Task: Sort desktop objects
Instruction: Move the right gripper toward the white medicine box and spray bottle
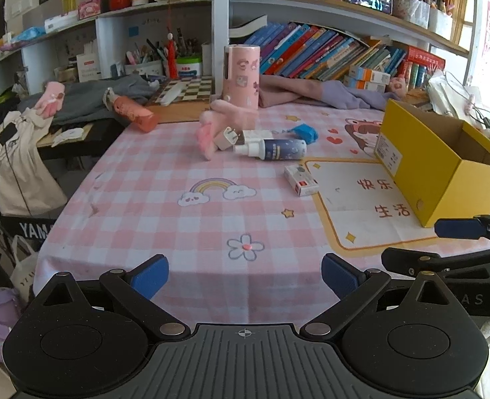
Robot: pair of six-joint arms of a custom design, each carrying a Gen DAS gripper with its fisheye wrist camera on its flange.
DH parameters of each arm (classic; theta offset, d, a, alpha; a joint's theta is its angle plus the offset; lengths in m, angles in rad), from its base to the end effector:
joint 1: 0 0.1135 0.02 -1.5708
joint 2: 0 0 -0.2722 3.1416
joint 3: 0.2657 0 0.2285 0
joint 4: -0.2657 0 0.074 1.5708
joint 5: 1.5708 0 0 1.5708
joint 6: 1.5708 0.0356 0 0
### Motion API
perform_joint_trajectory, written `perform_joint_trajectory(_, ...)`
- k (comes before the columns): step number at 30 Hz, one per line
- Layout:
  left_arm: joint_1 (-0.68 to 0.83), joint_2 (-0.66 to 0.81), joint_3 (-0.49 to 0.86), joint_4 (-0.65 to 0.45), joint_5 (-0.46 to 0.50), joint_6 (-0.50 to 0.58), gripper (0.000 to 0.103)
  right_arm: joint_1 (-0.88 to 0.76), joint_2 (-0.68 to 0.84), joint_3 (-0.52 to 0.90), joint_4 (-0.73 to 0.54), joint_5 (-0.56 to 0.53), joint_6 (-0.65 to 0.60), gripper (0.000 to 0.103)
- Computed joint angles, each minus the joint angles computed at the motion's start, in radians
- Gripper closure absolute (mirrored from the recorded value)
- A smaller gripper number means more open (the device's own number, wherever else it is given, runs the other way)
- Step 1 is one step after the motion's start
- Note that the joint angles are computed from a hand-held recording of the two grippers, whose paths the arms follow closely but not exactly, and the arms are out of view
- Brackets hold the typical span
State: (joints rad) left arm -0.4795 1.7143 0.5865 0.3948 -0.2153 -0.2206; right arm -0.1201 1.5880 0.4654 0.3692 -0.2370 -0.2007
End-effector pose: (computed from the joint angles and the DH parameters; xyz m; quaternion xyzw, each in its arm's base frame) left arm 0.2595 -0.1263 0.1366 0.0739 0.9063 -0.0465 0.4135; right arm 0.2527 -0.0221 0.1387 -0.0837 0.9086 0.0441 0.4069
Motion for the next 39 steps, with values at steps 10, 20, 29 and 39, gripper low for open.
perform_joint_trajectory(10, 0.052, 0.132, 0.16, -0.029, 0.023, 0.005, 0.003, 0.014, 0.154, 0.167, -0.003, -0.004, -0.038, 0.026)
perform_joint_trajectory(20, 0.086, 0.253, 0.358, -0.109, 0.049, 0.046, 0.003, 0.013, 0.288, 0.33, -0.027, 0.004, -0.017, 0.027)
perform_joint_trajectory(29, 0.114, 0.349, 0.526, -0.196, 0.064, 0.057, 0.003, 0.018, 0.413, 0.514, -0.12, -0.01, 0.0, 0.028)
perform_joint_trajectory(39, 0.147, 0.434, 0.693, -0.302, 0.052, 0.073, 0.003, 0.054, 0.57, 0.759, -0.275, -0.025, -0.034, 0.037)
